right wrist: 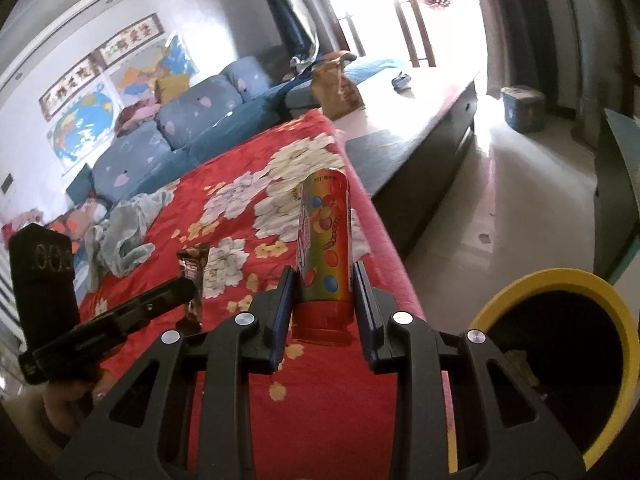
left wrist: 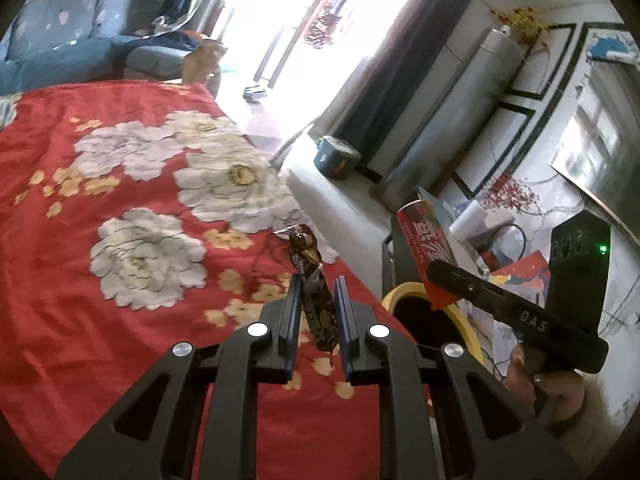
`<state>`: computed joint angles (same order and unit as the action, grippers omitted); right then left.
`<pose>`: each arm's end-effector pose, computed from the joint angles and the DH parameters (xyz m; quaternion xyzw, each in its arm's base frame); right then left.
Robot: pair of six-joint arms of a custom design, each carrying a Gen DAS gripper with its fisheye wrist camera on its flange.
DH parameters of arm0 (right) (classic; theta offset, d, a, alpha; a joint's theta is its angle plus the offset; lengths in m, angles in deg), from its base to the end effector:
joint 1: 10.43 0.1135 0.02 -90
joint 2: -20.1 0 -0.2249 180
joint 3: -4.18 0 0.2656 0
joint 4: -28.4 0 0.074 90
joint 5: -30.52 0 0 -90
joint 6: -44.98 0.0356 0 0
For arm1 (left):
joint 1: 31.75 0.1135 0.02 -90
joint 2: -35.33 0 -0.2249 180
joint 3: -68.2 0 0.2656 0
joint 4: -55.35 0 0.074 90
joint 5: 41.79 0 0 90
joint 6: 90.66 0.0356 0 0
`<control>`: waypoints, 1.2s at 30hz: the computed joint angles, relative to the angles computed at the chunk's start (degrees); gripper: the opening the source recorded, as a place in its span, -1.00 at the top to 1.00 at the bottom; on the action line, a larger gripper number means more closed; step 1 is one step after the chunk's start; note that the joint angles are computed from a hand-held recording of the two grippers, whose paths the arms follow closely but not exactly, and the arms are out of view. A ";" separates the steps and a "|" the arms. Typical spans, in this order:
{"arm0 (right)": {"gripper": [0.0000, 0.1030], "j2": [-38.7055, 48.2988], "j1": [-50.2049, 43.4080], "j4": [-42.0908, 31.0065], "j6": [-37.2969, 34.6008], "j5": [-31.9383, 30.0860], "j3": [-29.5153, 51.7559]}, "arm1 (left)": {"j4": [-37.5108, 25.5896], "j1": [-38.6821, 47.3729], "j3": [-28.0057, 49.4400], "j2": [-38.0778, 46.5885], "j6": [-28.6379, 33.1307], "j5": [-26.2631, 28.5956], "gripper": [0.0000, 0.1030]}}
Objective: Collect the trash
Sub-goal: 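Carry the red can and brown wrapper in both tools over the yellow bin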
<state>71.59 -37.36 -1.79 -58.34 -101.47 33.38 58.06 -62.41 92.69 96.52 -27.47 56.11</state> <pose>0.1774 -0.0634 0.1091 -0.0097 0.8914 0.2152 0.3986 0.1826 -0.1139 0.0908 0.0619 0.8792 -0.2785 0.3815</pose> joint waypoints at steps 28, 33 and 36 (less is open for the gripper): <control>0.56 11.54 -32.01 -11.29 -20.55 -9.65 4.88 | 2.47 -18.67 11.22 13.17 1.40 -9.94 0.69; 0.56 15.44 -36.73 -11.79 -23.24 -10.19 6.65 | 2.13 -20.96 12.96 15.56 1.98 -10.72 0.69; 0.56 16.89 -39.02 -11.07 -23.74 -9.89 7.22 | 2.16 -22.34 13.91 16.94 2.17 -11.42 0.69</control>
<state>88.48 -76.37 -12.86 -82.08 -111.36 40.60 60.23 -84.75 106.60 113.46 -25.29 44.69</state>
